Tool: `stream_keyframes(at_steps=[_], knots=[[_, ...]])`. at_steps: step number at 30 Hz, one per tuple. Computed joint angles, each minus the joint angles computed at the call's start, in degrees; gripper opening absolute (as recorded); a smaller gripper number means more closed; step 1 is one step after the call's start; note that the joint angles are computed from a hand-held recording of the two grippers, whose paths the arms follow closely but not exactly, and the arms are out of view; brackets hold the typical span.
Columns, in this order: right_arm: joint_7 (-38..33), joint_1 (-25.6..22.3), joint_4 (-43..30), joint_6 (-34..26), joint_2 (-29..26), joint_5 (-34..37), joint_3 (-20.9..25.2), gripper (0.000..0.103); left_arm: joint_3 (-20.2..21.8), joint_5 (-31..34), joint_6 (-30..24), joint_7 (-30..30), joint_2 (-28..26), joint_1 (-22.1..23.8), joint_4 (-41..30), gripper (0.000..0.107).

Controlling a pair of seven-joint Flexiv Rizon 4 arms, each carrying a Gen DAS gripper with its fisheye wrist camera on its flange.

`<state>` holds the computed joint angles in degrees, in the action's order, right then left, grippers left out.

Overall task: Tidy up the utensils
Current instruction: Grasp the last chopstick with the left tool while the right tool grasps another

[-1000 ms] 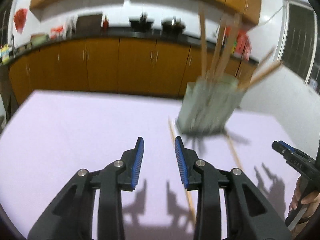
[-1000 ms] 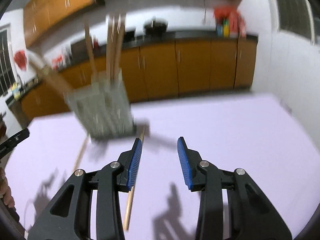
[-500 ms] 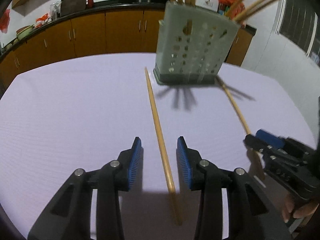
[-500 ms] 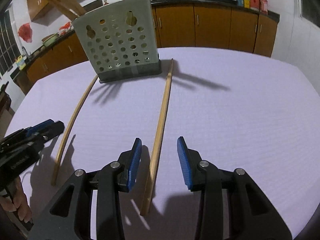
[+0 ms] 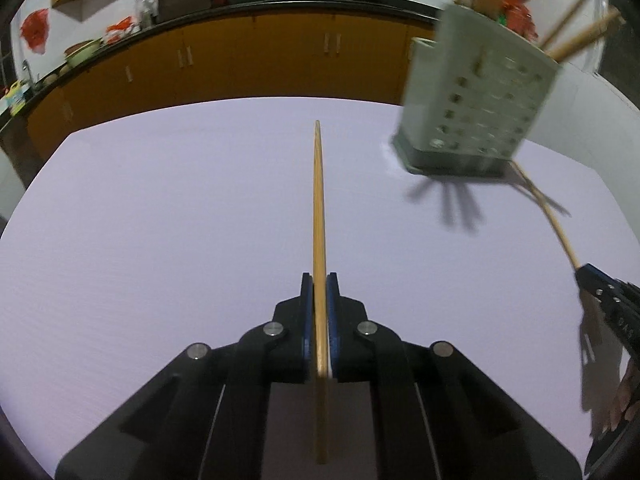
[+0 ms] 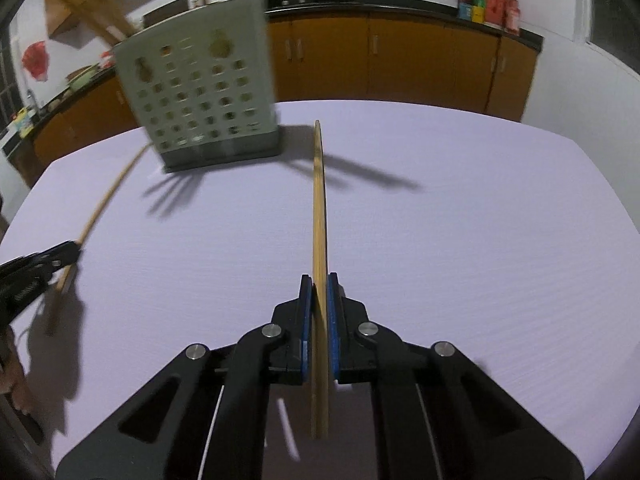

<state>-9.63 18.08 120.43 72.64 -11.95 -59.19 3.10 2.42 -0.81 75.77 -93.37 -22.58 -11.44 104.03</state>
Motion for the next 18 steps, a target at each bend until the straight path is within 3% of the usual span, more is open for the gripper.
stream_keyframes(at_steps=[9,18], knots=[[-0.7,-0.1,-0.1,-0.9,-0.2,0.2,-0.1,0.009,-0.3,-0.1,1.0,1.2,-0.2,0.7,0.3,0.018],[-0.6,-0.1,-0.1,-0.9,-0.2,0.3,-0.1,0.01,-1.2,-1.9,1.0,2.4,0.3,1.6,1.0,0.018]])
